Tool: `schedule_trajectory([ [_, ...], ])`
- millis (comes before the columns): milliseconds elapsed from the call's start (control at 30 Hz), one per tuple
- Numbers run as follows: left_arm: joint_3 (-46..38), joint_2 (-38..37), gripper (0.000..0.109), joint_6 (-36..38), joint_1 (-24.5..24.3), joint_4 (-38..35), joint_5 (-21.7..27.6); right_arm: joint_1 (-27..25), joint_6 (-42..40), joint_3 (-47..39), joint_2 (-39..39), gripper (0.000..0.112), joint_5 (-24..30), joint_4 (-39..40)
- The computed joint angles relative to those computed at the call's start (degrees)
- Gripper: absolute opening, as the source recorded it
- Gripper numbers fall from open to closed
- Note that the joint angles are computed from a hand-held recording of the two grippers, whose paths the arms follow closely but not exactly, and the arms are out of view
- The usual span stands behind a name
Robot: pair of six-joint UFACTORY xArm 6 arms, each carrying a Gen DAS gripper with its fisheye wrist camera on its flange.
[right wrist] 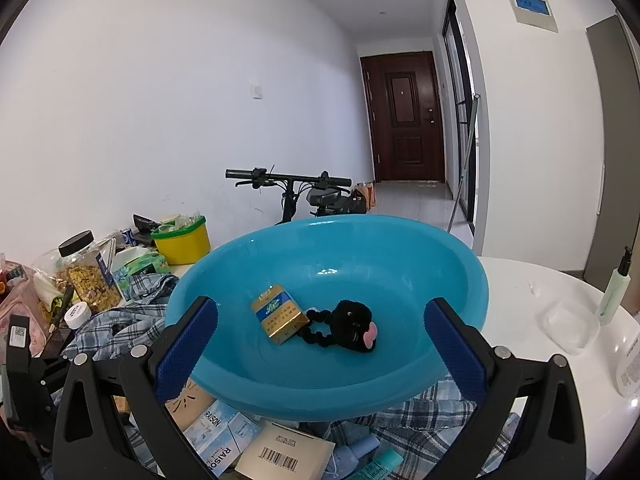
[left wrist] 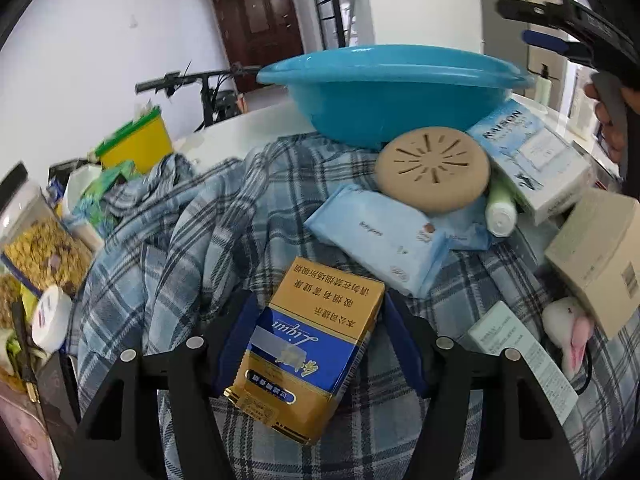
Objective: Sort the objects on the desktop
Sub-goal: 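Grasp the second Liqun box with the left gripper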
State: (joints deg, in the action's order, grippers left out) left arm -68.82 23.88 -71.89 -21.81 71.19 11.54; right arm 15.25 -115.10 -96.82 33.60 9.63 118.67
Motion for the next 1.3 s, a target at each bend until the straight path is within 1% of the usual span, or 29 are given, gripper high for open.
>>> schedule_trajectory([
  [33,0.2,0.09,0.067,1.13,0.31,-1.73,-0.72,0.14,0.12,-0.15,0.14,0.103,-0.32,-0.31],
  [67,0.4,0.38,0.068,3.93,0.8,-5.07,-2.03,0.32,0.21,-0.37,0.29,0.103,-0.69,-0.51],
  [167,0.69,0.49,0.07,4.99,1.35,-7.07,-3.0,0.59,0.51,-0.68,0.62,0.103,-1.21,-1.25],
  [233,0.51,1.16,0.075,10.46,1.09,-12.9,-2.37,0.75,0.37,-0.79,0.74,0.103,-1.44,-1.29],
  [267,0.3,1.51,0.075,12.31,0.84,-15.03,-1.68,0.78,0.37,-0.77,0.79,0.103,-1.43,-1.44],
  [300,0.38,1.49,0.075,12.03,0.85,-14.76,-1.91,0.81,0.26,-0.8,0.81,0.103,-1.51,-1.44],
  [333,0.51,1.42,0.072,11.33,1.01,-13.94,-2.46,0.79,0.23,-0.75,0.76,0.103,-1.52,-1.48],
  [433,0.82,1.2,0.068,8.69,1.41,-11.43,-3.45,0.58,-1.4,-0.07,0.02,0.103,-0.9,-0.07],
  [500,0.9,1.12,0.068,7.61,1.73,-10.45,-4.22,0.28,-4.33,1.14,-1.32,0.103,0.3,2.48],
  [567,0.92,0.93,0.067,5.8,1.96,-8.76,-4.68,-0.36,-10.69,3.02,-3.43,0.103,2.61,8.12],
  [600,0.9,0.85,0.067,4.74,2.06,-7.68,-4.94,-0.72,-12.64,3.97,-4.31,0.103,3.85,9.95],
  [633,0.92,0.76,0.067,3.93,2.12,-6.95,-5.07,-0.94,-12.84,4.57,-4.9,0.103,4.39,10.3],
  [767,0.99,0.54,0.066,2.35,2.5,-5.4,-5.66,-1.08,-4.35,7.79,-7.06,0.103,4.79,1.36],
  [833,0.99,0.16,0.066,-1.48,2.73,-1.64,-6.02,-1.52,-4.95,11.79,-9.63,0.103,6.18,0.49],
  [933,0.75,-0.31,0.065,-7.66,3.17,4.35,-6.72,-2.34,-7.09,20.19,-14.99,0.103,9.4,0.08],
  [1000,0.42,-0.52,0.064,-11.77,3.37,8.46,-7.13,-3.07,-5.26,26.63,-18.83,0.103,13.41,-3.46],
  [1033,0.2,-0.67,0.064,-13.99,3.35,10.85,-7.15,-2.96,-5.63,29.12,-20.33,0.103,14.01,-4.26],
  [1100,-0.07,-0.82,0.064,-16.31,3.18,13.53,-6.98,-0.96,-10.86,32.72,-22.27,0.103,11.42,-2.63],
  [1133,-0.22,-0.85,0.064,-16.8,3.0,14.28,-6.79,-0.05,-11.12,34.17,-22.72,0.103,11.09,-4.52],
  [1200,-0.21,-0.99,0.064,-17.48,2.8,15.27,-6.6,1.65,-6.76,36.47,-22.74,0.103,11.73,-12.24],
  [1233,-0.31,-1.08,0.064,-18.38,2.72,16.22,-6.52,2.56,-5.67,37.05,-22.45,0.103,11.67,-14.44],
  [1300,-0.45,-1.2,0.064,-20.46,2.82,18.25,-6.73,4.34,-7.14,37.25,-21.35,0.103,10.91,-15.33],
])
